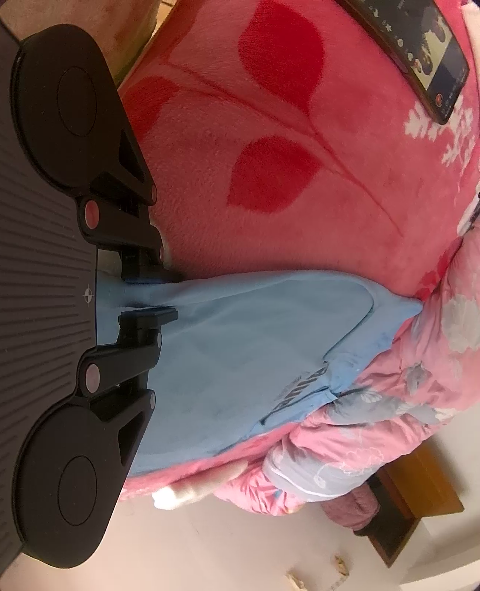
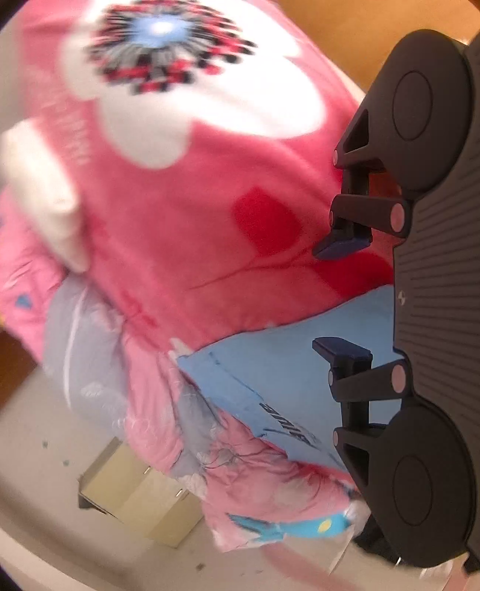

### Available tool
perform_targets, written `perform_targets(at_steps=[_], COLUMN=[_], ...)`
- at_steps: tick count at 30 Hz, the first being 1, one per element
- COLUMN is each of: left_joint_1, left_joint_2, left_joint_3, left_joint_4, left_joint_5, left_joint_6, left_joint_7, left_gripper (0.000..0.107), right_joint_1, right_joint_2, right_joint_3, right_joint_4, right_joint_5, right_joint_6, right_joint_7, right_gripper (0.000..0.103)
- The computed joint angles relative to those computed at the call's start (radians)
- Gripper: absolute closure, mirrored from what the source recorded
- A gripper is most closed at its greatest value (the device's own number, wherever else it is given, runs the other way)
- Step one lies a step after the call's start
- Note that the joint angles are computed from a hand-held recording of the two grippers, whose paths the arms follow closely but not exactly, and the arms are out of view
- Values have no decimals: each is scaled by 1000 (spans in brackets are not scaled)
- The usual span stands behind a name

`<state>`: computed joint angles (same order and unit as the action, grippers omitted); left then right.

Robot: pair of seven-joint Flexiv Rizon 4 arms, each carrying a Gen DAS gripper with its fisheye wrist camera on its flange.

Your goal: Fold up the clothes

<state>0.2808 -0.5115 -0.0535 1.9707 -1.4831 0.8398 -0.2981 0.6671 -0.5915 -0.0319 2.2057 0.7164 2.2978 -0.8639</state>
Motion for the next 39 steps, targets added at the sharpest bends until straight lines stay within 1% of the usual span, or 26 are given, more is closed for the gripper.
perform_targets(at_steps=[1, 2, 5, 9, 16, 24, 27, 31, 36, 38, 39], left_joint_1=[-1, -3, -5, -6, -3, 0, 4, 6, 13, 15, 15], left_joint_2=[0, 1, 2, 2, 3, 1, 0, -2, -1, 2, 4], left_joint_3=[0, 0, 0, 1, 0, 1, 1, 1, 4, 4, 5], left_joint_4=[0, 1, 2, 2, 2, 3, 2, 1, 2, 8, 11], left_joint_5=[1, 0, -3, -1, 7, 7, 5, 6, 26, 24, 21], left_joint_6=[3, 5, 11, 13, 10, 0, -8, -13, -29, -33, -33], left_joint_7=[1, 3, 6, 7, 0, 6, 4, 9, 7, 6, 8], left_gripper=[95, 95, 95, 95, 95, 95, 95, 95, 94, 94, 94], right_joint_1=[-48, -73, -108, -178, -259, -229, -239, -265, -252, -243, -229], right_joint_2=[-19, -29, -53, -73, -110, -98, -109, -134, -127, -125, -118], right_joint_3=[44, 66, 99, 161, 199, 159, 162, 184, 162, 156, 147], right_joint_4=[6, 12, 30, 69, 100, 93, 86, 87, 70, 64, 63], right_joint_5=[-44, -73, -123, -232, -421, -424, -438, -488, -484, -476, -462], right_joint_6=[35, 58, 109, 169, 270, 255, 253, 293, 266, 250, 230], right_joint_7=[40, 63, 108, 202, 324, 324, 331, 363, 351, 343, 330], right_gripper=[53, 53, 53, 53, 53, 55, 57, 60, 64, 68, 76])
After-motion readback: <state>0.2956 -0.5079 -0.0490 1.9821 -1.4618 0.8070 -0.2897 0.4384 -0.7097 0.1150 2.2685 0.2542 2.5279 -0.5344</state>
